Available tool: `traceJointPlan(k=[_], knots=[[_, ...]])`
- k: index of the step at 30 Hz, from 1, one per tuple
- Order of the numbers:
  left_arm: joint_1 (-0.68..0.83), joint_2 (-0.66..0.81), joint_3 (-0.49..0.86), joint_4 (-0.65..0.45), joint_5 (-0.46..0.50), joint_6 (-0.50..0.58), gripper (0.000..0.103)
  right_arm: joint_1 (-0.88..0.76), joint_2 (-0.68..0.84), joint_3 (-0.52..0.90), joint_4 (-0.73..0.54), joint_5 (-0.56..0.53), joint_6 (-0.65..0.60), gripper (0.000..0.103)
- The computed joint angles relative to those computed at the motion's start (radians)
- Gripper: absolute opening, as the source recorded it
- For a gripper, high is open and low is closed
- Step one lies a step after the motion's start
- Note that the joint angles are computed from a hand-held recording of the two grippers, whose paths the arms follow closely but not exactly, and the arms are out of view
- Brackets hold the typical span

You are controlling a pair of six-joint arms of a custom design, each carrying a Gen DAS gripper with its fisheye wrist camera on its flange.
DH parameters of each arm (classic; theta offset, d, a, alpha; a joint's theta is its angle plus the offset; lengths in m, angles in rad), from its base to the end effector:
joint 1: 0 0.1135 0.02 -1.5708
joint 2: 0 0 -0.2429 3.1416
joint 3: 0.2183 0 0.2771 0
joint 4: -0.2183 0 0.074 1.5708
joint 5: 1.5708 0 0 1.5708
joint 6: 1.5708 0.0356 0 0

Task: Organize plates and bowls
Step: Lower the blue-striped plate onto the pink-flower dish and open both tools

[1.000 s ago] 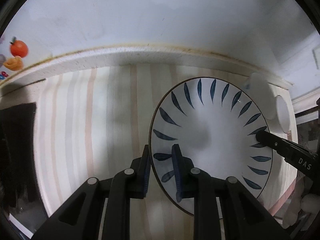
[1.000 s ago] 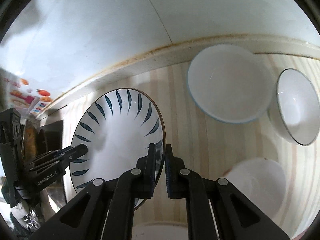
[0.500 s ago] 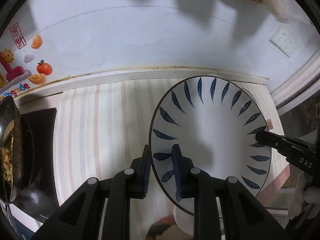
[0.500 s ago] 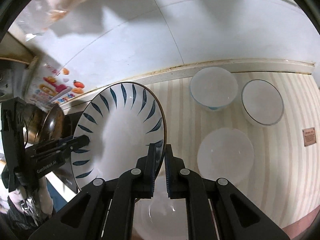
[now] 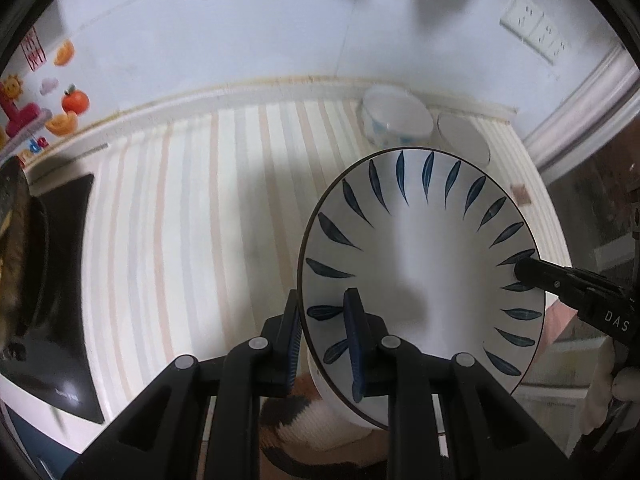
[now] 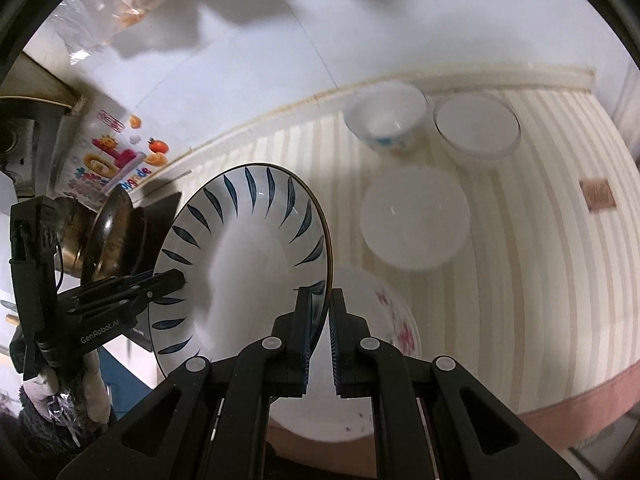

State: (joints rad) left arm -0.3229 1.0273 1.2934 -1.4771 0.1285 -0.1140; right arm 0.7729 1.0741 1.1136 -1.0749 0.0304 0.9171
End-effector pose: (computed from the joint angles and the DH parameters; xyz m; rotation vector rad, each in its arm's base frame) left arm 0.1674 -0.0608 0.3481 0.3250 2.7854 -0.2867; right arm 0.1641 0.1585 0.3034 0.2069 2.7073 0.5296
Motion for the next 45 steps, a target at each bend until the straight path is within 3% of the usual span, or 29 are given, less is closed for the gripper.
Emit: traceJointPlan(k=[6, 20, 37, 45], knots=[[-0.082, -0.032, -0.116, 0.025, -0.035, -0.052, 0.018, 0.043, -0.100, -0.187, 0.039, -0.018, 0.071, 0.010], [-0.242, -0.011, -0.271, 0.081, -0.117, -0.170, 0.018, 0.020, -0.150, -0.400, 0.131, -0.098, 0.072, 0.010], [-0.444, 0.085, -0.302, 0.108, -0.228, -0.370, 0.019, -0.068, -0.119, -0.481, 0.200, -0.209, -0.046, 0.010], [-0.452, 0.079, -0.307, 0.109, -0.235, -0.413, 0.018, -0.098, -0.082, -0.458, 0.190, -0.242, -0.070, 0.012]])
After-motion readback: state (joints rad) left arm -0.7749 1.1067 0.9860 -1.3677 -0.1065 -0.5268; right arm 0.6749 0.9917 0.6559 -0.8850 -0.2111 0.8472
